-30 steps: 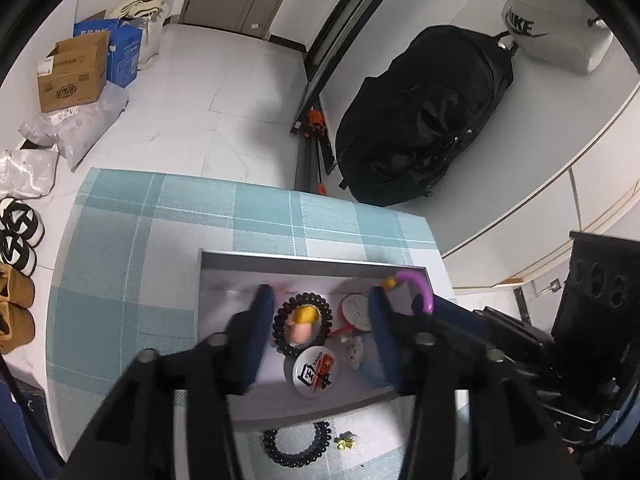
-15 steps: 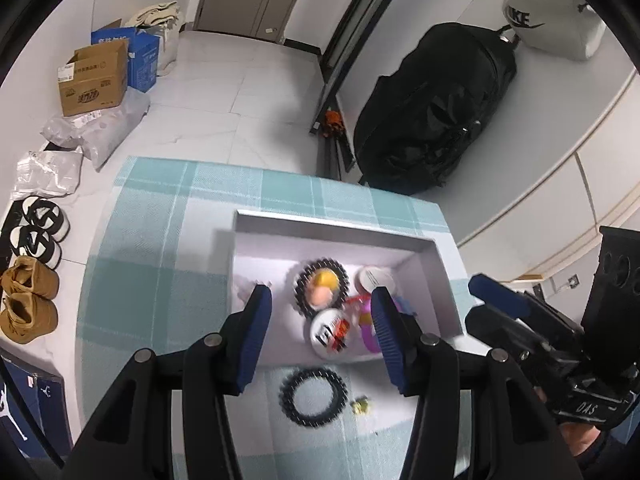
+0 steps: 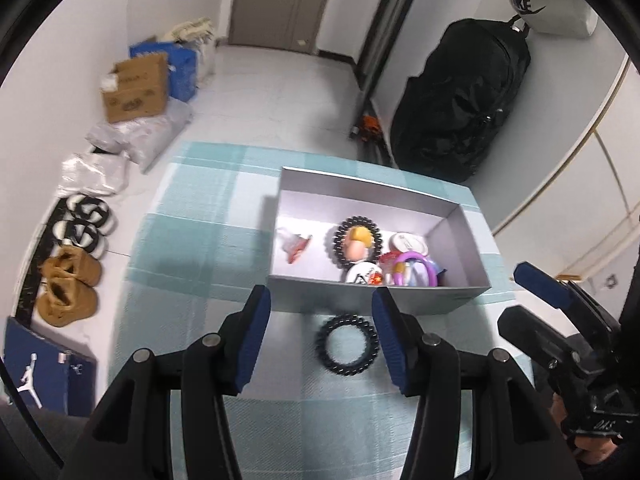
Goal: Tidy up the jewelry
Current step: 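Withdraw both grippers toward the black bracelet and small yellow charm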
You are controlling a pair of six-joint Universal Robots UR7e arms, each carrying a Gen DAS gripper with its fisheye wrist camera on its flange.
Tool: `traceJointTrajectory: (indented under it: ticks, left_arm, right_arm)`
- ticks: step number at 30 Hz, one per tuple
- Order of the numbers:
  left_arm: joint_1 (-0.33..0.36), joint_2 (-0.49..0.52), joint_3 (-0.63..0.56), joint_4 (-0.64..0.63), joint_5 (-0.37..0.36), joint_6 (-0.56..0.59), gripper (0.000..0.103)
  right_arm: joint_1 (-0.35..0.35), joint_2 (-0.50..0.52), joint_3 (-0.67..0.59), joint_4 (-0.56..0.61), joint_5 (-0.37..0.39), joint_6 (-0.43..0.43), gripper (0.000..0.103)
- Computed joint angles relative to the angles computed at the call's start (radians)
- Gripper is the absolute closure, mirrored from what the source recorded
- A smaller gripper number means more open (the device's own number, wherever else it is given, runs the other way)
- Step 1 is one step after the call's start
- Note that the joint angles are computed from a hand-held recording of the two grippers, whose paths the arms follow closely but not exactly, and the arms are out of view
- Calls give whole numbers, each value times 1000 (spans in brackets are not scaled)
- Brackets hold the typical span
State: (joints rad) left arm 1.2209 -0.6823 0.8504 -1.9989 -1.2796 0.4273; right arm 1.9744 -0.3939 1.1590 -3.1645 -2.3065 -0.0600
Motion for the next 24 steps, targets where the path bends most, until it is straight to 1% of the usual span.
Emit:
traceJointTrajectory:
  ticks: [1,3,6,9,13,15,17,19,22,23,24]
  left_arm:
    - [-2,-16,31,-34,4,10,54]
    - [-4,-37,76,-87,14,16,39]
    - [-6,-62,135,-169,32,35,38]
    - [-1,-70,155,-187,41,39,38]
    - [8,-82,182,-201,53,36,38]
    - [13,-84,191,-202,60,32,38]
    - [15,-85,196,-202,75,28,38]
    - [15,-88,193,-190,77,21,38]
    - [12,-106,223,-247,79,50,38]
    - [13,-106,222,-249,81,51,38]
    - [14,-104,217,-240,85,43,38]
  right_arm:
    - [1,0,6,-2,-1,-3,21]
    - [2,1,14,-8,-7,-8,21]
    - [3,4,25,-14,-8,-10,21]
    - [0,7,35,-30,-2,-15,21]
    - [-10,2,54,-6,31,25,21]
    - [-12,5,51,13,34,33,21]
    - [-10,13,43,28,21,43,21]
    - [-14,15,42,48,33,54,21]
    - [-20,27,21,102,42,64,22]
    - [-22,32,13,118,40,66,22]
    - [-24,39,2,135,37,69,25]
